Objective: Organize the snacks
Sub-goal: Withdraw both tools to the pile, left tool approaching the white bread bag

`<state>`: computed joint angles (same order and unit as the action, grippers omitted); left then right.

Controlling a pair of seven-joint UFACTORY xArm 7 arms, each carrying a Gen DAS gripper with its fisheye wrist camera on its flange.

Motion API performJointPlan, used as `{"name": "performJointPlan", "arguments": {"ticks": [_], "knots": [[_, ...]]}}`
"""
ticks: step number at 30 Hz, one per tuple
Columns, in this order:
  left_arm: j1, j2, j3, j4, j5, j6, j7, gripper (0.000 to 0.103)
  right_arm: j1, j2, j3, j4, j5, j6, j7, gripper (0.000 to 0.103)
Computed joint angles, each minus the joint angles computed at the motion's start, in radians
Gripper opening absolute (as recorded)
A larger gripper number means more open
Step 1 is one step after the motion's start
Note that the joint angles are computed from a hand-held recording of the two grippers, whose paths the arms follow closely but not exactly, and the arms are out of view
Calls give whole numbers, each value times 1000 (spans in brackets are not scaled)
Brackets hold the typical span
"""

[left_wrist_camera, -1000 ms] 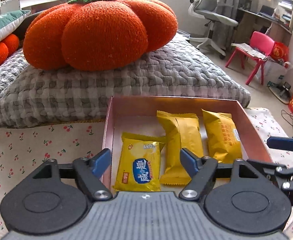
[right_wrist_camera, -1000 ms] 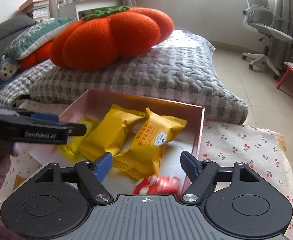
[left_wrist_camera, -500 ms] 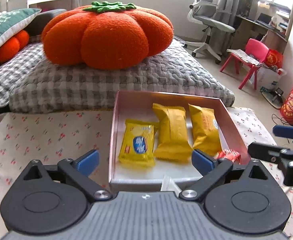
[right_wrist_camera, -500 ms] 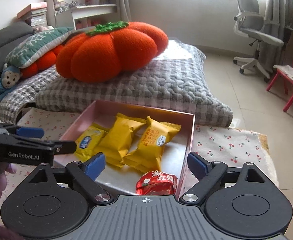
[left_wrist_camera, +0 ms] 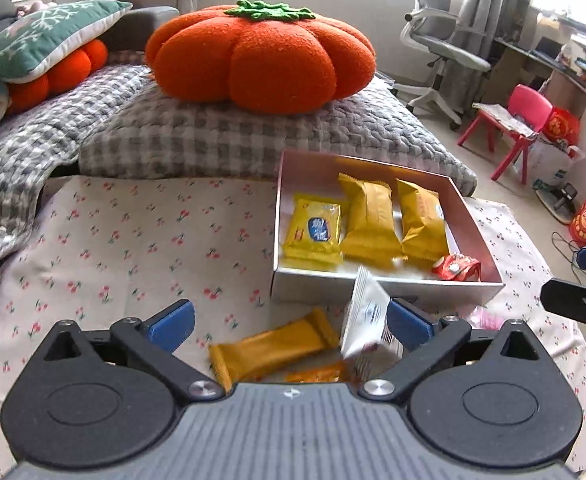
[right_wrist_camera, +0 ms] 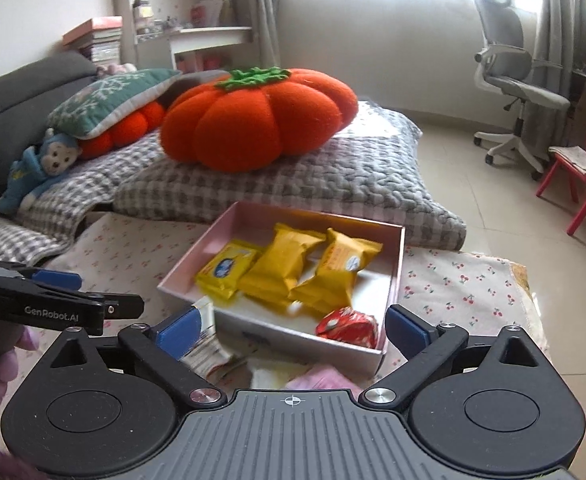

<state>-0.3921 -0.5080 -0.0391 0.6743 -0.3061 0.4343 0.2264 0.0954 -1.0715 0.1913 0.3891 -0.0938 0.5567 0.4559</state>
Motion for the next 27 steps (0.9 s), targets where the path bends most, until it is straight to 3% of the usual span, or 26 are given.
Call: {"name": "performJointPlan", "arguments": {"ticks": [3,6,13,20,27], "knots": [[-9,-26,22,-48,-2,-31,49,102,29,-89,5,-79,19,-24,27,100],[-4,-50,32,-79,21,-47,86,102,49,-116,13,-99,9,12,10,100],[-87,-122,161,-178,-21,-99,318,103,93,-192,12,-165,6,31,-12,100],[-115,-151,264,-227,-90,-60,520,102,170,-283,-6,-267,9,60,-83,100],[-180,-165,409,-231,-247,23,773,102,232,-392,-12,-379,-1,29,-164,100]]}}
